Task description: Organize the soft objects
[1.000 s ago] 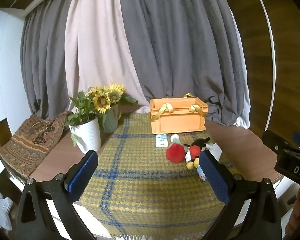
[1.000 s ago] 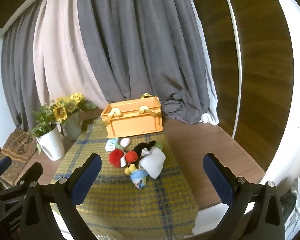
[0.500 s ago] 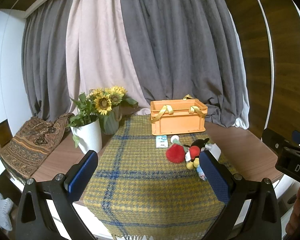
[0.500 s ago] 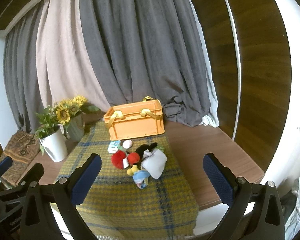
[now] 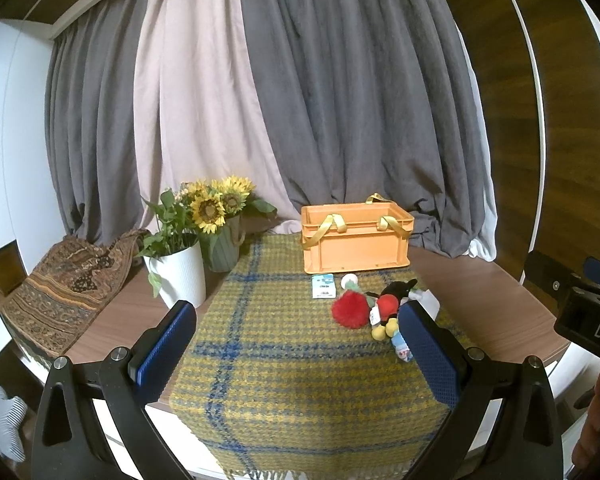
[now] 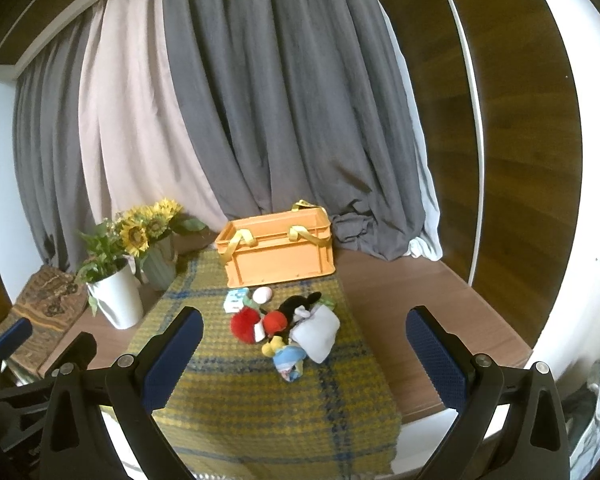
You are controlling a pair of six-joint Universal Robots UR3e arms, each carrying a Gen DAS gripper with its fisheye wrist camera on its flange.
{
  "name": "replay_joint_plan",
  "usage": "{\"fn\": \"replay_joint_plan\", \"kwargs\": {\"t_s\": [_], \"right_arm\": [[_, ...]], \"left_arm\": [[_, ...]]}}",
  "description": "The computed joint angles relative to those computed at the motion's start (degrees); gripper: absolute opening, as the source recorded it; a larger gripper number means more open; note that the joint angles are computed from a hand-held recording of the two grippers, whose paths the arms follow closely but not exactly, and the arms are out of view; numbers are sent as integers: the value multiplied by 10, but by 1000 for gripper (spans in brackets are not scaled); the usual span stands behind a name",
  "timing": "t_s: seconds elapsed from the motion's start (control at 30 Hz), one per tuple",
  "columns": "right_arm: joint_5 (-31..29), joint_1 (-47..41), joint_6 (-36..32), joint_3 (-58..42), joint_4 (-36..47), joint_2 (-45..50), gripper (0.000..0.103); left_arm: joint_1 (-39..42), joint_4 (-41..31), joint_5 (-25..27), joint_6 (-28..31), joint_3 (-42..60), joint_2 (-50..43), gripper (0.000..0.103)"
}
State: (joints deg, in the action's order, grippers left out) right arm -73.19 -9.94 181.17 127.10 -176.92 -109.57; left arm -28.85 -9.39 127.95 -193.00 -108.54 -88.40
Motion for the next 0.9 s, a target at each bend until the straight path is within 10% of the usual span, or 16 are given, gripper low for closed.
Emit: {"fn": "replay_joint_plan", "kwargs": {"t_s": [0.9], "right_arm": [[-4,4,4,4,-5,-4,103]], "left_arm": [[-14,9,15,-2,7,-13,103]]}}
